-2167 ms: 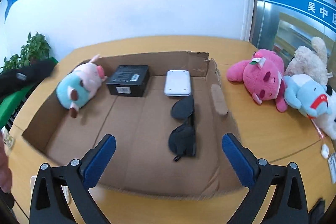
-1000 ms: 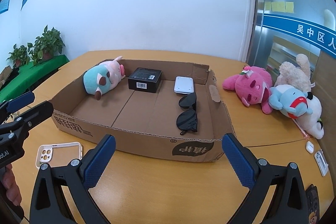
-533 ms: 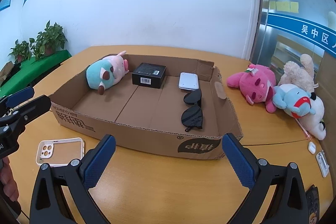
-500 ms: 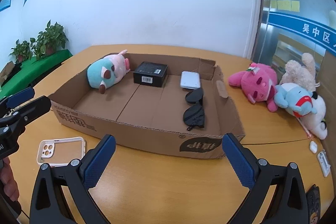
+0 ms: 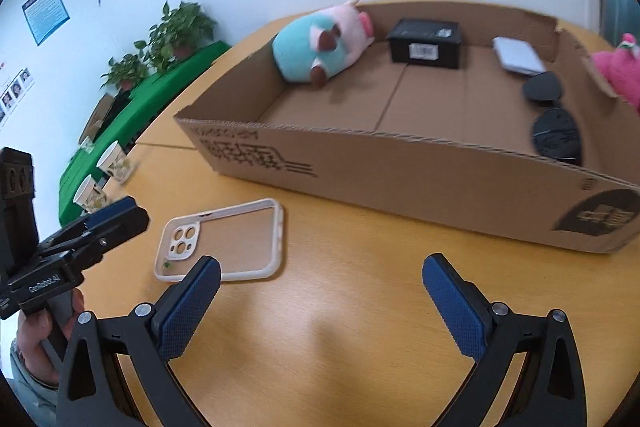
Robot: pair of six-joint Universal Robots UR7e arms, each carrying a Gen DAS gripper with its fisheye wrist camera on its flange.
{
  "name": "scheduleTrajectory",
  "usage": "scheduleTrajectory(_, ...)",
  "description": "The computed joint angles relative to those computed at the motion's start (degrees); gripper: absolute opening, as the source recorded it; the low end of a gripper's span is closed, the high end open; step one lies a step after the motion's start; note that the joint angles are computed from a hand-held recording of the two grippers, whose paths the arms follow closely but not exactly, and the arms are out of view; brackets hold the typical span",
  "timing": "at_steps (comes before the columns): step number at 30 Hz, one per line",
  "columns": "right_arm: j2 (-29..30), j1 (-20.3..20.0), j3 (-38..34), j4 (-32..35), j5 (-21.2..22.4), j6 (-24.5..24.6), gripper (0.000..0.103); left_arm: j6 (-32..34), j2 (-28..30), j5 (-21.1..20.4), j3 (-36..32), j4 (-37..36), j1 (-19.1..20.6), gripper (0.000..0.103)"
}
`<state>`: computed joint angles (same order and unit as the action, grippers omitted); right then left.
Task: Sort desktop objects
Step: 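Close both grippers on the rim of the white phone case, then lift the phone case with both grippers and carry it over the box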
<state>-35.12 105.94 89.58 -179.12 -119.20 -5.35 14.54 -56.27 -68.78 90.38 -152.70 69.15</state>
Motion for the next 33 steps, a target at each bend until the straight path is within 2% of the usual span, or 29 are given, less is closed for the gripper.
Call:
scheduleTrajectory(4, 2.5, 0.3, -3.8, 4.3, 1.8, -1.6, 0.099, -2.3, 0.1, -1.2, -1.2, 4.0, 1.6, 0.078)
scheduleTrajectory(7, 5.0, 0.9, -7.2, 6.8, 1.4, -4.6, 0.090, -3.3, 0.3, -2.7, -2.0, 6.1, 2.5, 0.069)
scheduleTrajectory(9, 6.2, 1.1, -8.9, 8.5, 1.0, -5.6, 0.074, -3.8, 0.5, -3.1, -2.5, 7.7, 3.0, 0.056)
scheduleTrajectory(12, 8.0, 0.9, -12.1, 12.3, 0.1, -5.5, 0.054, -4.7, 0.5, -2.7, -2.6, 8.9, 3.4, 0.048)
scheduleTrajectory(14, 8.5, 0.9, -12.8, 12.9, -0.5, -5.9, 0.047, -4.2, 0.1, -2.5, -1.8, 7.9, 3.4, 0.046)
scheduleTrajectory(20, 10.0, 1.1, -14.1, 11.5, -4.7, -7.7, 0.013, -2.7, -0.1, -0.7, -0.4, 5.4, 3.0, 0.040)
scheduleTrajectory(24, 8.9, 0.6, -12.2, 9.7, -4.1, -7.2, 0.009, -2.4, 0.3, 0.4, -0.3, 3.9, 3.0, 0.019)
scheduleTrajectory(26, 8.6, 0.6, -11.4, 8.7, -4.5, -7.2, 0.009, -2.3, 0.5, 1.0, -0.3, 3.5, 3.0, 0.014)
scheduleTrajectory(33, 7.2, 0.4, -8.2, 5.5, -2.9, -6.0, 0.008, -2.1, 0.7, 4.0, 0.6, 1.5, 2.2, 0.009)
